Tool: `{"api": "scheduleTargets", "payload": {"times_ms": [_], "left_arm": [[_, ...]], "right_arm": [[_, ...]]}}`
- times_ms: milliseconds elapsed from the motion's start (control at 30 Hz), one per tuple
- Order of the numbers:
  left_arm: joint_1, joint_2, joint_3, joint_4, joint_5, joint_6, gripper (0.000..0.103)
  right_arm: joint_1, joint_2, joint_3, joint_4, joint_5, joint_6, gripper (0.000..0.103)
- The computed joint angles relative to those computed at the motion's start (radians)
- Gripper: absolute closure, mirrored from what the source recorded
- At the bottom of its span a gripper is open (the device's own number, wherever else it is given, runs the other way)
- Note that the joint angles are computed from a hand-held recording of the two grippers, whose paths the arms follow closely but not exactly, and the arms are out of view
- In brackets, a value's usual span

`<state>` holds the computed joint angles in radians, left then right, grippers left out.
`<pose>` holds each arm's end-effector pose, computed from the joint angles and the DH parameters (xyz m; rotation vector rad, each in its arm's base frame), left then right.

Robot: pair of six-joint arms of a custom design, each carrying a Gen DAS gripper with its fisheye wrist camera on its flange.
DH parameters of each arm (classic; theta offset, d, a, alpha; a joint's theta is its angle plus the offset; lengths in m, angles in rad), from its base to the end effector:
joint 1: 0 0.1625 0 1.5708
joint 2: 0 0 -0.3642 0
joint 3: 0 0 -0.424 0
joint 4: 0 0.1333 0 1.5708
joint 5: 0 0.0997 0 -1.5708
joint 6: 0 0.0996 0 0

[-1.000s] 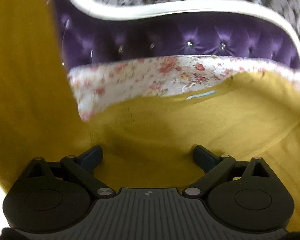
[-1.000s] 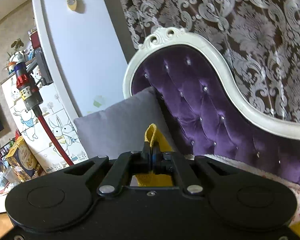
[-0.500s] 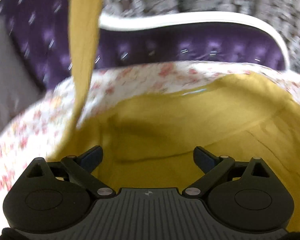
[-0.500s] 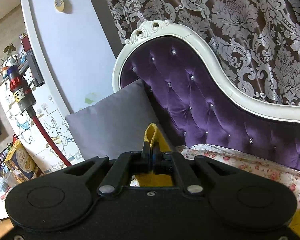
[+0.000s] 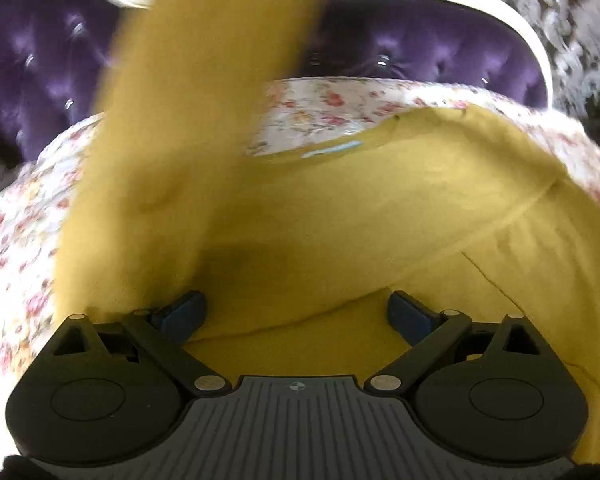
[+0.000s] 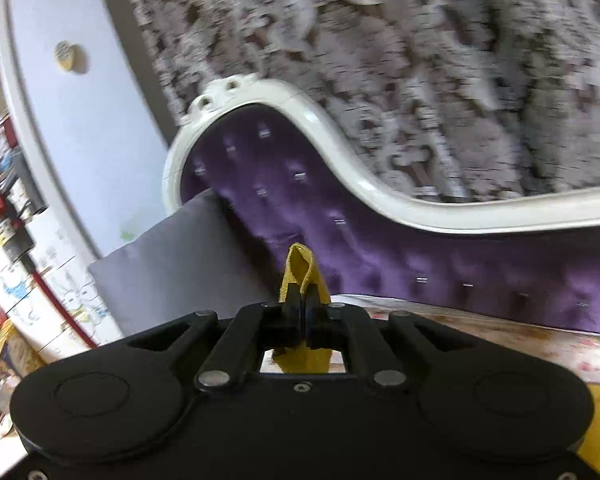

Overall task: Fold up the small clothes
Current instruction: 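Lay the sleeve across the sweater body and open the right gripper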

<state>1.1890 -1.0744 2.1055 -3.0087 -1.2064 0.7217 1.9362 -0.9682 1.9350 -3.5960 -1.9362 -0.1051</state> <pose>-0.0370 -0.5452 0.0730 1.3182 2.3359 -0.4613 0.2975 -0.5042 0.1549 0.3229 -2.5164 1.5232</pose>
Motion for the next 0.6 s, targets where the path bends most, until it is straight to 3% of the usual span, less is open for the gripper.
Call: {"api": "scheduleTargets", "payload": {"times_ms": [333, 600], "left_arm": [[0.007, -0.095, 0.079, 0.019, 0.012, -0.017, 0.004], [-0.001, -0.101, 0.094, -0.007, 0.025, -0.054, 0.004]], "right_arm": [[-0.143, -0.111, 0.213, -0.129, -0.093, 0.072, 0.097], [-0.276, -0.069, 0.293, -0.139, -0.162, 0.13, 0.095]]}}
